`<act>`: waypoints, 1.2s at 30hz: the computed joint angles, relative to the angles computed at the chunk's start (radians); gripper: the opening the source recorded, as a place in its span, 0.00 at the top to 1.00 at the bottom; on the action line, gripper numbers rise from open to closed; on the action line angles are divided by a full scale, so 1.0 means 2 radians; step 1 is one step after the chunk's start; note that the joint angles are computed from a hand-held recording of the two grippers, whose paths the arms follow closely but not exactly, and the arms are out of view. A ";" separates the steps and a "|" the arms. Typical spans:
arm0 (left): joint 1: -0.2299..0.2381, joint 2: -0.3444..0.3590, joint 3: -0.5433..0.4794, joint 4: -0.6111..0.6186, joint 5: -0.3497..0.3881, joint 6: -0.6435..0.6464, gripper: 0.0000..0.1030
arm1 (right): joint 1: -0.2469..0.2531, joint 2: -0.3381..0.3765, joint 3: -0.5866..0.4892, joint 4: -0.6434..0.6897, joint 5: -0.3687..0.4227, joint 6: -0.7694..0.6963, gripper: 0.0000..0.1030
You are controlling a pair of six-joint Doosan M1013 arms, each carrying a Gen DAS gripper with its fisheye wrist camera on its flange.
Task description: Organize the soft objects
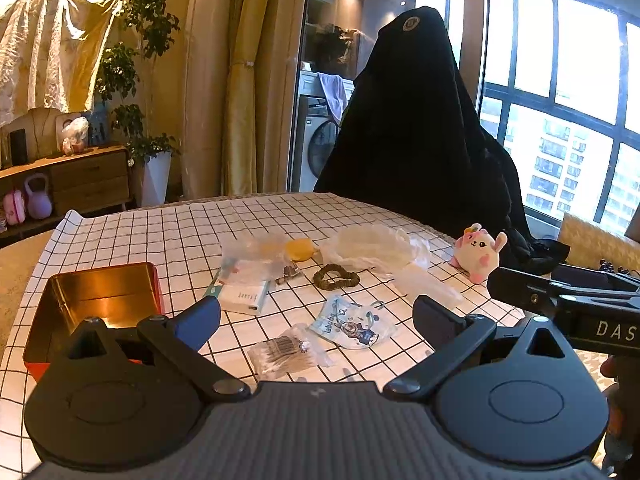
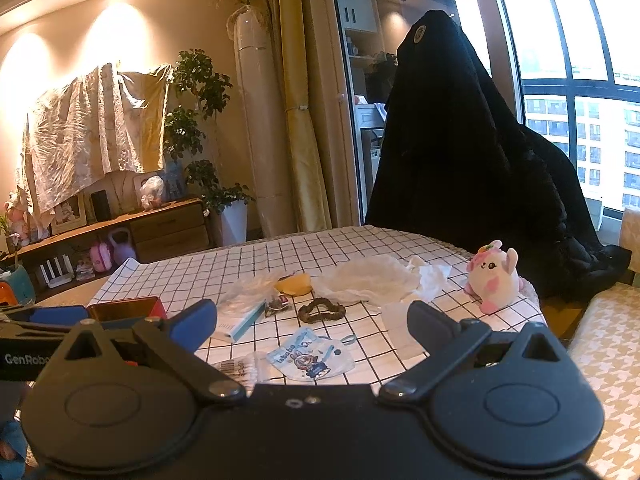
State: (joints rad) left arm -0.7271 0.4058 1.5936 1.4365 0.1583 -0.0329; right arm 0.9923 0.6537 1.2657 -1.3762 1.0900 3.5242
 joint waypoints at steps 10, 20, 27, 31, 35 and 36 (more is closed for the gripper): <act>0.003 0.028 -0.038 -0.173 0.006 0.176 0.00 | -0.017 -0.007 0.013 0.007 -0.032 -0.020 0.04; 0.009 0.074 -0.101 -0.437 0.077 0.444 0.00 | -0.058 -0.018 0.036 0.064 -0.084 -0.075 0.04; 0.013 0.118 -0.153 -0.500 0.147 0.503 0.00 | -0.096 -0.014 0.044 0.130 -0.119 -0.145 0.07; 0.014 0.140 -0.180 -0.497 0.179 0.500 0.00 | -0.116 -0.006 0.037 0.168 -0.131 -0.184 0.07; 0.014 0.158 -0.206 -0.521 0.203 0.518 0.00 | -0.131 0.007 0.023 0.201 -0.135 -0.223 0.08; 0.013 0.162 -0.211 -0.527 0.209 0.523 0.00 | -0.135 0.010 0.021 0.206 -0.138 -0.228 0.08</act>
State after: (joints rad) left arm -0.7003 0.7300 1.1717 0.3831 0.5757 1.0130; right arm 0.7222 0.6733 1.3076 -0.9647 0.8132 3.0689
